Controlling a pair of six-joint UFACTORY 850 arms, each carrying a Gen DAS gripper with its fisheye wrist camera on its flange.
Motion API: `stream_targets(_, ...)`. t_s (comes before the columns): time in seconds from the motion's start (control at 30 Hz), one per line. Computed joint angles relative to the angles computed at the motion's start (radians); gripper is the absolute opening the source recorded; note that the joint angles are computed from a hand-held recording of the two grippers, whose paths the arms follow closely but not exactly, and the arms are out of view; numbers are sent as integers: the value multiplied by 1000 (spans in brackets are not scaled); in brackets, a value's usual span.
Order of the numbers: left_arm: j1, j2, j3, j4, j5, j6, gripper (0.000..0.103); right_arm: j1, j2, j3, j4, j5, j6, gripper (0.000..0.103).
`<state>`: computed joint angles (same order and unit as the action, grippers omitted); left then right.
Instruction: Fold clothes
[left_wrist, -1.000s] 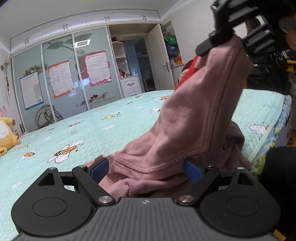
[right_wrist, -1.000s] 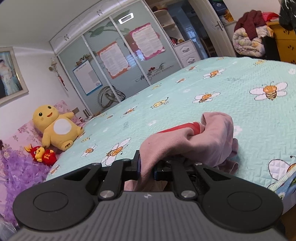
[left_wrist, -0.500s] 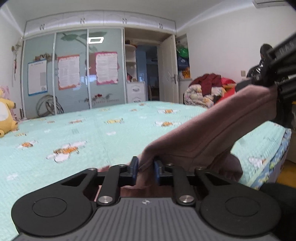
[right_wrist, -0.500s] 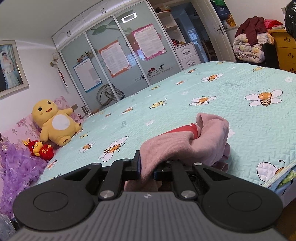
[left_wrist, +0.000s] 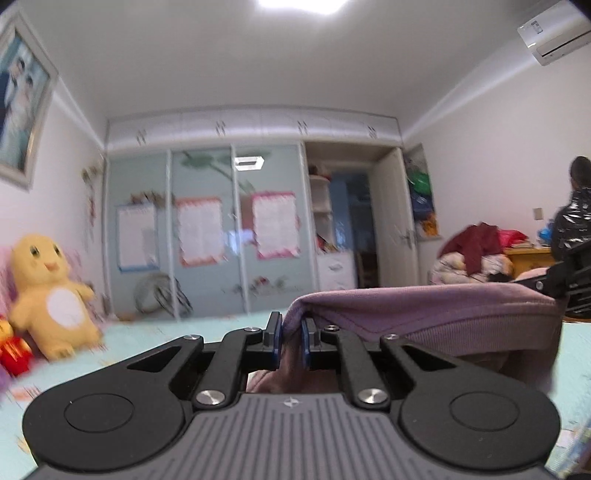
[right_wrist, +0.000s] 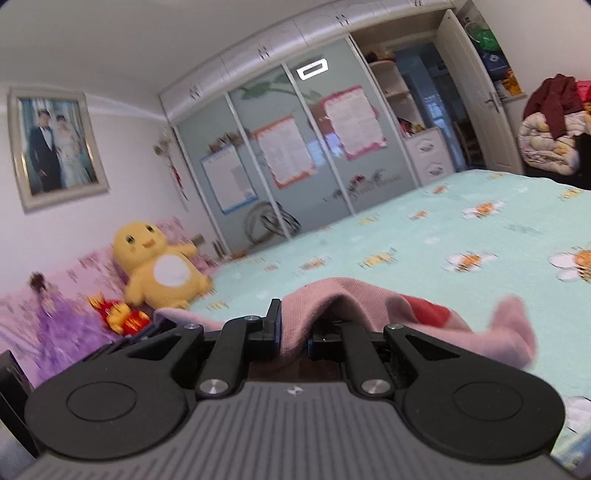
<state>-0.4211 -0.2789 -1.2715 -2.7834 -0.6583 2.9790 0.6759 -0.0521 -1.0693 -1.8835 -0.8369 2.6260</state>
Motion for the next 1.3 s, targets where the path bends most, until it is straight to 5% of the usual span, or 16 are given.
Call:
stream_targets(0.27,28,46,31,-121,-27,145,12,-4,-51,-130,-130,15,-23,12)
stream_targets(0.47,37,29,115,-124,91,53,19,-4,-87,-121,-49,106,-104,12)
stream_targets(0.5,35,19,119,-119,133,28,23,-5,-98,-118,-20,125,-127,12)
stream_targets(0.57,29,-2,131,-122,210,7,56,-6,-120,-114,42,164,-176,12)
stream_targets(0.67,30,-35,144,-96,269,-34,73,-16,-149,-103,110,210,-182,12)
stream_targets(0.83,48,-73,144,99,340,-254,74,-12,-189,-81,133,211,-126,12)
stream_targets(0.97,46,-71,158,53,317,-173,87,-9,-218,-83,131,192,-71,13)
stream_targets(1.3,43,-88,145,75,327,-197,88,-12,-239,-105,91,191,-16,14)
